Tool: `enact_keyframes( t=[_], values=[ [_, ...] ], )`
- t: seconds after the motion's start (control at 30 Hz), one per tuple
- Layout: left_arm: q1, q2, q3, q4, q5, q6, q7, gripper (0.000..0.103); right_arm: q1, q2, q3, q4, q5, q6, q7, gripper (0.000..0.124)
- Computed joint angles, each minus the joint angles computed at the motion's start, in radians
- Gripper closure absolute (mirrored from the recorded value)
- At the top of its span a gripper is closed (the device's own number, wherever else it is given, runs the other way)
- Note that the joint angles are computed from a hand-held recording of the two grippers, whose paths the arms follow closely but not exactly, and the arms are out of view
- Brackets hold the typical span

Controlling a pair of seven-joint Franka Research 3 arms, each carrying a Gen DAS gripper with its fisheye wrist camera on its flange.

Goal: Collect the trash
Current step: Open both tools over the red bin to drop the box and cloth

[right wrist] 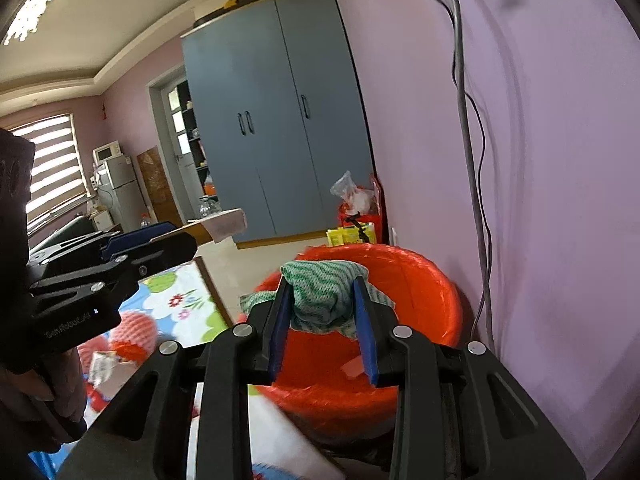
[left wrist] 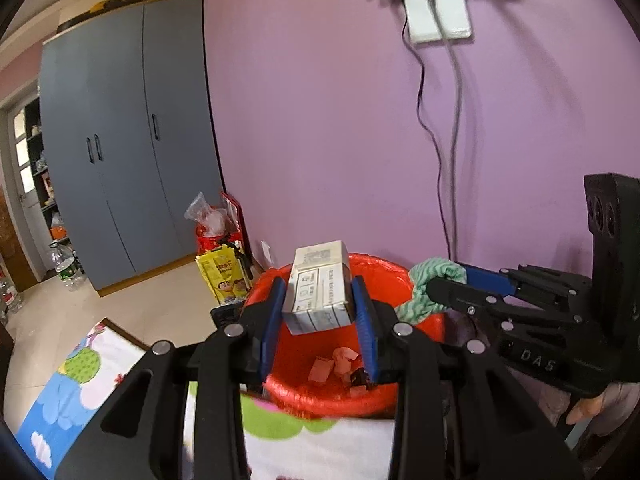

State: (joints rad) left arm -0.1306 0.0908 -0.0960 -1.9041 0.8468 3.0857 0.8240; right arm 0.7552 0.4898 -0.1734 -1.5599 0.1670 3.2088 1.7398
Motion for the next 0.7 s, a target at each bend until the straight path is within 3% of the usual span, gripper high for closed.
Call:
enact_keyframes(
  t=[0.13,0.2,0.27,0.33,0.5,0.7],
  values=[
    [0.011,0.093,-0.017,0.088,-0.133,-0.012,0.110,0.069,-0.063,0.075,0.048,0.108,0.001,-0.047,-0.013,0.091],
    [-0.001,0.132,-0.003,0.131,-0.159,-0.016,0.128,0.067,-0.065,0.120,0.034,0.164,-0.004,-0.059,0.004,0.087],
    [-0.026,0.171,0.028,0.182,-0.161,-0.035,0.119,0.047,-0.073,0.156,0.026,0.210,-0.008,-0.080,0.022,0.062],
    [-0.042,0.193,0.055,0.213,-0.159,-0.043,0.097,0.046,-0.107,0.186,0.058,0.251,-0.007,-0.098,0.023,0.062],
    [-0.078,0.178,0.121,0.205,-0.079,-0.041,0.019,0.041,-0.097,0.168,0.045,0.214,-0.034,-0.077,0.032,0.062],
    [-0.064,0.121,0.119,0.157,0.010,-0.074,-0.073,0.024,-0.061,0.113,0.017,0.143,-0.038,-0.056,0.052,0.062]
  ],
)
